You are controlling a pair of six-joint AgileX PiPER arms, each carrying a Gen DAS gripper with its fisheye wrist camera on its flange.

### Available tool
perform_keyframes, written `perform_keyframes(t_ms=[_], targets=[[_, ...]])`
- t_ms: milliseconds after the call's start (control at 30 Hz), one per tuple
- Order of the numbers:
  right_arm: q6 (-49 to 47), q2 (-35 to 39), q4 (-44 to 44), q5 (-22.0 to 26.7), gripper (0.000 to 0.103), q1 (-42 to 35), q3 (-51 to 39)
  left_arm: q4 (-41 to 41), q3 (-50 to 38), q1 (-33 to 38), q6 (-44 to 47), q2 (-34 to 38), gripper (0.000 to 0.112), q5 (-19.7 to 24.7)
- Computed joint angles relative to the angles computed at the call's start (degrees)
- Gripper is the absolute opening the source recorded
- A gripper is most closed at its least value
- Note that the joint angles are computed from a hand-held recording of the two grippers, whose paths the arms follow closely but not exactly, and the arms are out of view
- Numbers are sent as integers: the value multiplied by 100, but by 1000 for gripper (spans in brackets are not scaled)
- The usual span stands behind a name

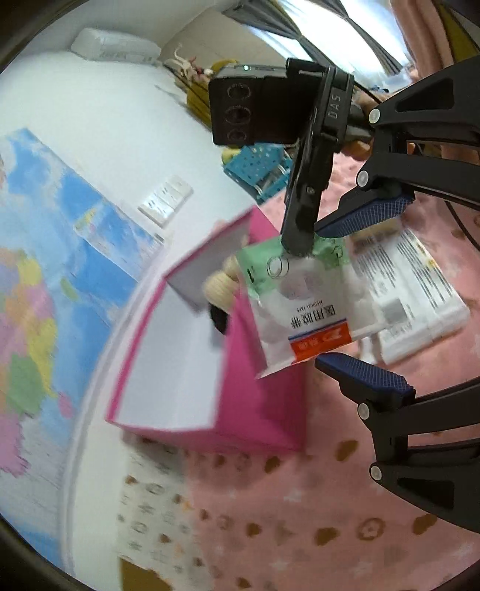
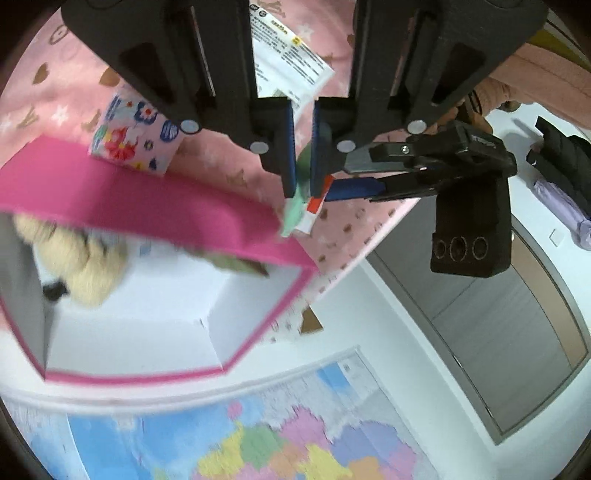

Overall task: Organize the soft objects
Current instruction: 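Carry the packet over the magenta box and open the right gripper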

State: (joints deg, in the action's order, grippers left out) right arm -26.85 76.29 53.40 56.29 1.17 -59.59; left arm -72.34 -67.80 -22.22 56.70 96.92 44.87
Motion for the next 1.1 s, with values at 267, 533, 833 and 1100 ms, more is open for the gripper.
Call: perform_keyframes(t_ms=[267, 533, 833, 1100], targets=[[-56, 245, -79, -106, 8, -12, -623, 337, -692, -217, -449, 113, 65, -177], [-324, 1003, 442, 53, 9, -616, -1219, 1051, -1946, -242, -1159, 561, 65, -318], [840, 1790, -1127, -311, 30, -431, -1674, 2806, -3774, -446, -3031, 1927, 65, -151], [924, 1486, -1429, -356, 39, -563, -1278, 3230, -3376, -603, -3203, 1732, 65, -576]])
